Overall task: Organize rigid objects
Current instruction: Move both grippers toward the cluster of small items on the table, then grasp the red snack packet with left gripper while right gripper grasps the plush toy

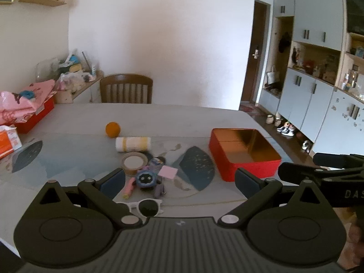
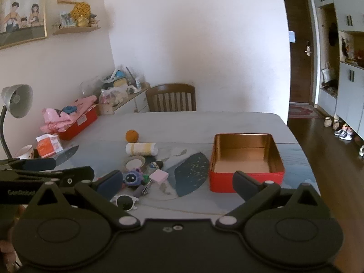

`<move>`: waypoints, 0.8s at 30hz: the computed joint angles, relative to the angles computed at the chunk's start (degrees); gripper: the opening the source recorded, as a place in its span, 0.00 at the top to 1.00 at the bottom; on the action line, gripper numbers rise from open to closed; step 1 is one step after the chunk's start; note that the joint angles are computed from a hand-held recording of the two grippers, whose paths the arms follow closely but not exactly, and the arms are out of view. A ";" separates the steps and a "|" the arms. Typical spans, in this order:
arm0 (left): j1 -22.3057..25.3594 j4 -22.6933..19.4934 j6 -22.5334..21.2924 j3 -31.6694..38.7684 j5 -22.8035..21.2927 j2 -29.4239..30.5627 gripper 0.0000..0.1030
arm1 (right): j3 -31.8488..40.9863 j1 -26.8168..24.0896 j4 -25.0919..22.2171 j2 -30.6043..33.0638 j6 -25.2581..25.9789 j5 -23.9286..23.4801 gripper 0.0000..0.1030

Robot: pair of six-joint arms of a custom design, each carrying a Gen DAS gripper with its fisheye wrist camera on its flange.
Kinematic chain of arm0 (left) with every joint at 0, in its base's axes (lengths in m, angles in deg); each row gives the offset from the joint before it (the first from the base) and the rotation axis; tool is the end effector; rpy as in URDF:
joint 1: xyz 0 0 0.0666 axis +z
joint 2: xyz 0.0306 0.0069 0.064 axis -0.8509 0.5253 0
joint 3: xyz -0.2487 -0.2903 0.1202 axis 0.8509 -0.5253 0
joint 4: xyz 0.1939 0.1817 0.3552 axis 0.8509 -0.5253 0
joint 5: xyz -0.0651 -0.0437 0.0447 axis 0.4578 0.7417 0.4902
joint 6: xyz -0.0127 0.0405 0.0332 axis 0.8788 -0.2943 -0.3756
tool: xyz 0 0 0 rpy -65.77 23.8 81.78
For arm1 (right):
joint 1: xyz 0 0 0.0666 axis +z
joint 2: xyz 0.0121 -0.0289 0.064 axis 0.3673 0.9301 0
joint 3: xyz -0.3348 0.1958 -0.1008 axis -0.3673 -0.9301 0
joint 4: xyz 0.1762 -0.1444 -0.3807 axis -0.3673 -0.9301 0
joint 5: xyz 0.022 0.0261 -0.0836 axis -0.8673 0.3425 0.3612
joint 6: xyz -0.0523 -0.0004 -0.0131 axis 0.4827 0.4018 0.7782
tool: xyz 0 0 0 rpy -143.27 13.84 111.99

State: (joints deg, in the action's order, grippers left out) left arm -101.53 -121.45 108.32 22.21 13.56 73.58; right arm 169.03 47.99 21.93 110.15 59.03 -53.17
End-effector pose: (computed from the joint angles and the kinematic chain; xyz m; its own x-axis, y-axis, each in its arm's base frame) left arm 0.4014 -0.3399 0.4707 -0.4453 -0.2499 -0.8598 -0.3921 0.9177 -0.0637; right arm 0.5232 0.2730 0.4596 -0.4343 -0.2441 -0.8671 -0.6918 0.7068 0.1476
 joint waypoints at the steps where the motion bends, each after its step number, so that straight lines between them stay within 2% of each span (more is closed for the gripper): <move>1: 0.17 -0.61 0.52 -0.05 -0.04 -0.02 0.00 | 0.34 0.13 -0.34 0.34 0.18 -0.37 0.00; 6: 2.29 -1.26 1.17 -1.80 1.21 -1.23 0.00 | 2.57 1.55 -2.12 2.53 1.31 -0.42 0.00; 9: 4.36 0.24 0.11 -4.31 2.14 -2.79 0.00 | 4.56 2.71 -3.06 4.57 2.22 -0.24 0.00; 12: 7.11 3.21 -2.01 -7.71 3.75 -4.97 0.00 | 7.94 3.97 -6.06 7.48 2.04 -0.04 0.02; 16: 11.74 9.35 -7.01 -13.07 7.19 -7.68 0.00 | 11.80 5.87 -7.70 11.13 4.48 0.99 0.04; 24: 20.47 13.19 -12.31 -18.11 16.82 -7.51 0.01 | 21.77 9.11 -12.58 20.05 5.13 4.67 0.08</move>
State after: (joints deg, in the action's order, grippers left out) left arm -81.06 -108.25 96.00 4.11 30.38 66.07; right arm 190.81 57.10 9.35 130.20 64.15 -48.51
